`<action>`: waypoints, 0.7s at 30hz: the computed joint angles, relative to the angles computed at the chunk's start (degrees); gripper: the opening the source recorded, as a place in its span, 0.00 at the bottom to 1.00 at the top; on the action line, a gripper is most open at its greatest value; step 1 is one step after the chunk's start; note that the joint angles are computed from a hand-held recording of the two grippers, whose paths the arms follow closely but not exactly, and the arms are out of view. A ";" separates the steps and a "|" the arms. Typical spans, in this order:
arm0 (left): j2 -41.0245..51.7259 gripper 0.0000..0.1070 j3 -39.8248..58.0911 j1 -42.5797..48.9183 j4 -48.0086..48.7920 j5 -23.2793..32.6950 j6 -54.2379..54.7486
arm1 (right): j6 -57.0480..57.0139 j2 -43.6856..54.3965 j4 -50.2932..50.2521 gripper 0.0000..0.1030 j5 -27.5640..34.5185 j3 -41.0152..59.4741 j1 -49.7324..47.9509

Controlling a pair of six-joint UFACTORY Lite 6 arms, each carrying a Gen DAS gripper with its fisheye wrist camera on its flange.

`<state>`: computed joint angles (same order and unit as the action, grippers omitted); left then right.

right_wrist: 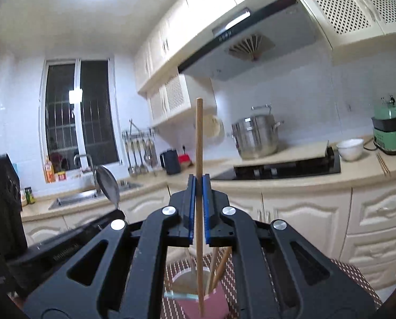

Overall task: Organize utensils
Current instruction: 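Lift the spoon and chopstick over the pink cup and release both into it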

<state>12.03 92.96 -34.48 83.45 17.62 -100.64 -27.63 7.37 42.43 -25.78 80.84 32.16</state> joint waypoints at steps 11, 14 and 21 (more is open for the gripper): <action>10.50 0.03 6.72 2.87 11.41 -2.55 -11.53 | 15.27 10.12 -16.14 0.05 -2.41 6.56 -3.04; 12.28 0.03 8.09 3.50 11.27 -3.66 -11.46 | 16.98 11.13 -17.77 0.05 -2.80 6.81 -3.51; 15.70 0.03 11.30 3.20 4.39 -2.32 -2.15 | 17.30 12.14 -19.04 0.05 -3.01 6.13 -3.18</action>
